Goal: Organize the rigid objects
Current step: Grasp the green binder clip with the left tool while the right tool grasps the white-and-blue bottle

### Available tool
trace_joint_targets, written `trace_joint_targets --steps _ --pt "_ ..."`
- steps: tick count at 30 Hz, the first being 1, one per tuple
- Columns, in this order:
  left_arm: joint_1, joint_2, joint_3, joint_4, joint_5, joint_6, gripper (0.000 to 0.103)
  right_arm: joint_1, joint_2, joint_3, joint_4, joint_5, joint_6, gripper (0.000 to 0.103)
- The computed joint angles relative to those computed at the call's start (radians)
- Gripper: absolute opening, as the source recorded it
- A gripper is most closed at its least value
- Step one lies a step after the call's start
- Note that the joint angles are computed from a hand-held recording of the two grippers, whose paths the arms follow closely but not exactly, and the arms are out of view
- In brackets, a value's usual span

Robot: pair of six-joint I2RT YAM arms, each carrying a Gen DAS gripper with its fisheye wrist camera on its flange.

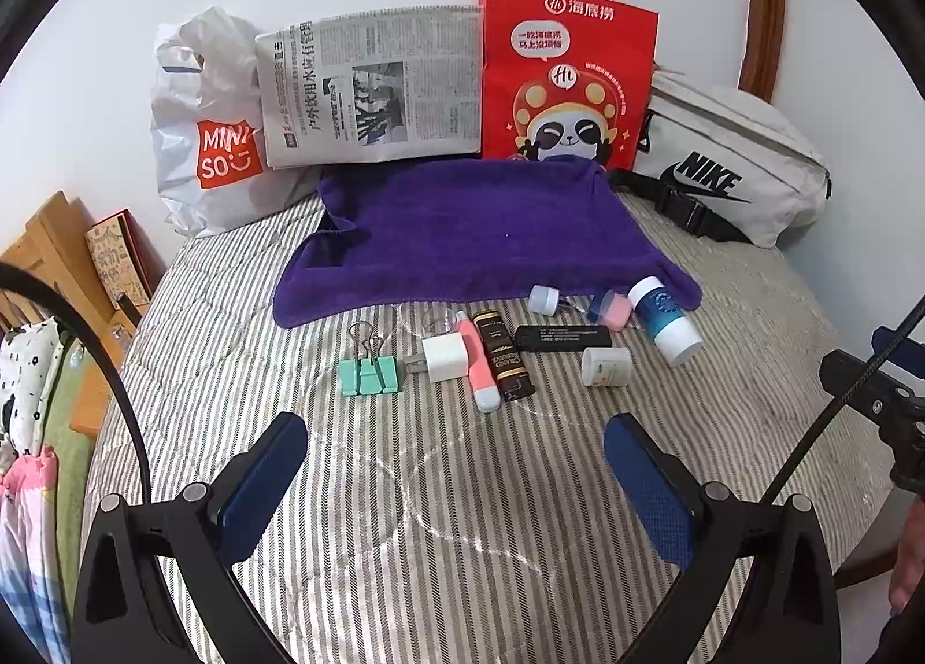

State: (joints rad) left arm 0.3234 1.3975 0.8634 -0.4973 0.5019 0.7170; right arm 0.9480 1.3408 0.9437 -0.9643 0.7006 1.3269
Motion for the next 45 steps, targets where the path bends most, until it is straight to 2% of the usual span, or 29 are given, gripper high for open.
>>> trace_joint_targets --steps 13,20,26,35,38,40,44,45 --pt "-0.035 0.319 0.128 0.119 -0.085 -0.081 0.103 -0.158 0.057 -0.174 0.329 -0.150 -0.184 0.103" --pt "-0.080 0.474 0.210 0.217 -0.177 -0.130 0.101 -0.235 0.101 -0.247 0.455 -0.224 -0.239 0.103" --pt "-0.101 0.595 0.288 0.256 -0.213 -0.173 0.100 -0.285 0.141 -0.277 0.545 -0.277 -0.274 0.103" --pt "-0.095 0.637 0.290 0.347 -0.162 -0.196 0.099 -0.340 0.205 -0.294 0.662 -0.338 -0.313 0.103" --pt "-0.090 0.631 0.278 0.358 -0.145 -0.189 0.091 -0.341 0.208 -0.294 0.681 -0.336 -0.316 0.103" --pt "-0.089 0.618 0.259 0.372 -0.133 -0.178 0.077 -0.342 0.199 -0.300 0.694 -0.338 -0.315 0.103" --pt "-0.090 0.592 0.216 0.403 -0.108 -0.132 0.056 -0.339 0.176 -0.309 0.706 -0.321 -0.313 0.101" --pt "-0.092 0.585 0.204 0.409 -0.102 -0.118 0.047 -0.342 0.172 -0.310 0.707 -0.319 -0.315 0.101"
